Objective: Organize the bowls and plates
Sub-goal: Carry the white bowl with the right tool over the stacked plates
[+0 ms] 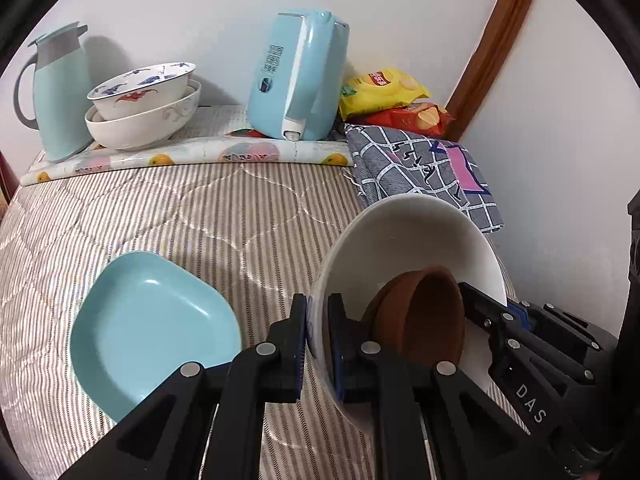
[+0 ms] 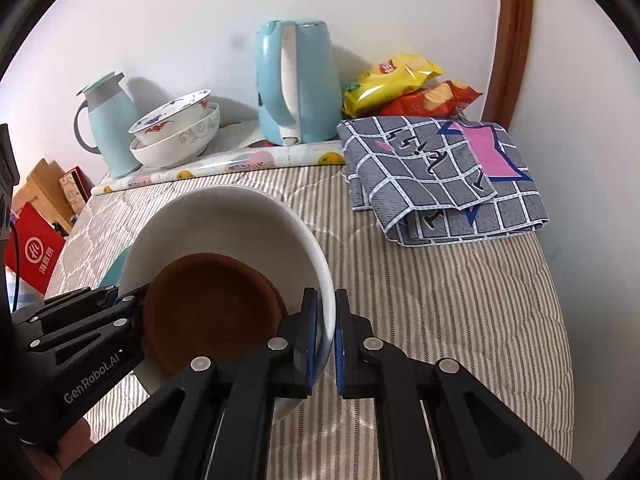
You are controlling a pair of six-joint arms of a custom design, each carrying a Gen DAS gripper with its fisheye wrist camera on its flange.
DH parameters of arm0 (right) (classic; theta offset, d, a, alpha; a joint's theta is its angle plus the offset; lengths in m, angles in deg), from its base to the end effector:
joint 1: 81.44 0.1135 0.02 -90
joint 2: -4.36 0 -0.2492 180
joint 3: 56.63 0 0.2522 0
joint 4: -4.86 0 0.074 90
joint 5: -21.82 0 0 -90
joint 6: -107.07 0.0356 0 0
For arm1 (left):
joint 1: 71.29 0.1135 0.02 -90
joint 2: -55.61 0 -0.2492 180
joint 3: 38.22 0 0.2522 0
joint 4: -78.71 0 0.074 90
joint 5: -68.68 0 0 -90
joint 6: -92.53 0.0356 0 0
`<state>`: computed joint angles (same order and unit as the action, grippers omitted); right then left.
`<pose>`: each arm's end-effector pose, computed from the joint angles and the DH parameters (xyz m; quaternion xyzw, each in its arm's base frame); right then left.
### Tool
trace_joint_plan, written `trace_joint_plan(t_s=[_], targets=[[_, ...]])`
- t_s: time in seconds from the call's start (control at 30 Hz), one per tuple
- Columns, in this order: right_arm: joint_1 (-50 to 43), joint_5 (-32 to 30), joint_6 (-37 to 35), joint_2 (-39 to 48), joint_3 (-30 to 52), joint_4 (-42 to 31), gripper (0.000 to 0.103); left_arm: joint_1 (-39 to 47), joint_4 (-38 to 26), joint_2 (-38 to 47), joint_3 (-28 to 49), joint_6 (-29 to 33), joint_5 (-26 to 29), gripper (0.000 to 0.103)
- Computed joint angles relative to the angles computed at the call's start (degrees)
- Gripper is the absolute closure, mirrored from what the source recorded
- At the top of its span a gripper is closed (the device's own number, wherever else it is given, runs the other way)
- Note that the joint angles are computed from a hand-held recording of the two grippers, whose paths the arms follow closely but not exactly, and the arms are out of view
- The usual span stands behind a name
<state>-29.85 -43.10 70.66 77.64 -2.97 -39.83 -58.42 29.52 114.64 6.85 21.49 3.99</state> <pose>0.1559 0.1724 0.1717 0.0649 0.9507 0.0438 0.3000 0.1832 0.0263 0.1716 0.1012 0.9450 -0.1428 0.2763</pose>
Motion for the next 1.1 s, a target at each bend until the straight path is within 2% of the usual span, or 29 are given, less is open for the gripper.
trace_joint_plan(t_s=[0.43,1.1], targets=[[2.65,0.8,-0.31,5.86,5.99,0.47,0.096,9.17,-2.16,3.97,3.79,6.64,3.19,0.092],[5.89,-0.4,-2.32,21.34,20.09,2.46,0.096,24.2,-2.89,16.19,11.19,16.68,6.7,0.092]])
